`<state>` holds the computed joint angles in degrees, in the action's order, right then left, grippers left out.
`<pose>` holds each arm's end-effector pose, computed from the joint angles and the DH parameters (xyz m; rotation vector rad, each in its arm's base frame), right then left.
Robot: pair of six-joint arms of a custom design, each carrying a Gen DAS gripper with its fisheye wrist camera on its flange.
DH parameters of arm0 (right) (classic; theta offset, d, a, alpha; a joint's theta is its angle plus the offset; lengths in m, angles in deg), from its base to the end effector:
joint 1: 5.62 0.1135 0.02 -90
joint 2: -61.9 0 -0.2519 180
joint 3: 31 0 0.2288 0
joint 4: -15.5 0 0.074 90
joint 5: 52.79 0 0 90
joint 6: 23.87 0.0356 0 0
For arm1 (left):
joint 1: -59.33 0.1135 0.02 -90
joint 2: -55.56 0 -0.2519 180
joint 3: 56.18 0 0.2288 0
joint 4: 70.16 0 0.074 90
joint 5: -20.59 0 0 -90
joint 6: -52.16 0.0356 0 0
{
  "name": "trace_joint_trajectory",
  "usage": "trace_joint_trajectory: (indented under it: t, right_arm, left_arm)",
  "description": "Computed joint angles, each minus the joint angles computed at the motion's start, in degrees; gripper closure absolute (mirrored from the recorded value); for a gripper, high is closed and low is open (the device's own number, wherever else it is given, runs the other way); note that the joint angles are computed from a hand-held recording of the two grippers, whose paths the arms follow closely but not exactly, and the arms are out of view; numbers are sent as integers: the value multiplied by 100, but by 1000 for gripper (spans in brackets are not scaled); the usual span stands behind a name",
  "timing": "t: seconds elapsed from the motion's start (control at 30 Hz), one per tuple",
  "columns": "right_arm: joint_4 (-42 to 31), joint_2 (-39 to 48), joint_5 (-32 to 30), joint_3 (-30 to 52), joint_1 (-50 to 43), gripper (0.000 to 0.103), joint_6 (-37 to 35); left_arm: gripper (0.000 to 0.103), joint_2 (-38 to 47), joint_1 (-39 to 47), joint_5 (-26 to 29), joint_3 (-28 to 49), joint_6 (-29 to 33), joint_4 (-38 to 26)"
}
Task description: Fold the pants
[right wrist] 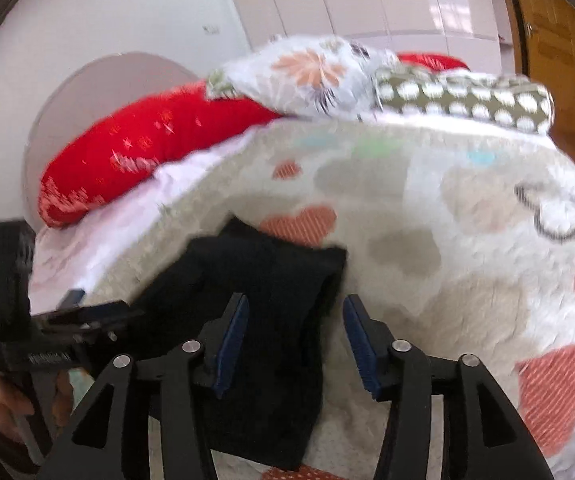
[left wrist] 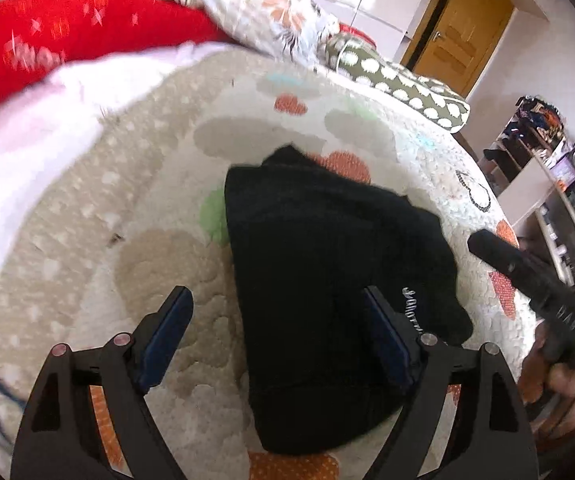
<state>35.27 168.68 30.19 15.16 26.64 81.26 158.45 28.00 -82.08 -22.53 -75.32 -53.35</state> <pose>0.2409 0.1572 0.0838 -0.4139 2.3066 0.5621 0.1950 -0.1096 0.0589 -0.2256 2.4608 -0.2484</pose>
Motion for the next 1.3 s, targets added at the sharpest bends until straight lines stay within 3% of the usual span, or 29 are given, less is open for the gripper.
trace_joint_trajectory:
  t: [0.1, 0.23, 0.43, 0.57, 0.83, 0.93, 1.03, 1.17, 1.23, 1.3]
  right_arm:
    - [-450, -95, -185, 373, 77, 52, -181]
    - [-816, 413, -158, 1020, 288, 62, -249]
    - [-1095, 1623, 239, 2010, 342, 64, -252]
    - [-1152, 1784, 104, 2202, 271, 64, -251]
    - [-972, 450, 342, 833, 513, 60, -295]
    - [-848, 495, 673, 507, 729, 59, -291]
    - [-464, 880, 540, 427, 678, 57, -65]
    - [-530, 387, 641, 192, 719, 56, -17]
    - [-353, 15, 763, -107, 812, 52, 10]
    - [-253, -340, 1032, -373, 960, 35, 191]
  left_arm:
    - [17, -435, -433, -507, 2, -223, -453]
    - [17, -80, -767, -905, 245, -425, -640]
    - [16, 816, -719, -786, 486, -503, -161]
    - [16, 1016, -709, -793, 630, -515, -104]
    - [16, 624, -1057, -1164, 499, -776, -457]
    - [16, 567, -1169, -1351, 371, -928, -382]
    - [16, 520, -1232, -1382, 313, -1062, -454]
    - [16, 110, -1527, -1816, 127, -1293, -688]
    - [16, -43, -1621, -1976, 51, -1378, -745]
    - [16, -175, -1794, -2196, 53, -1519, -967]
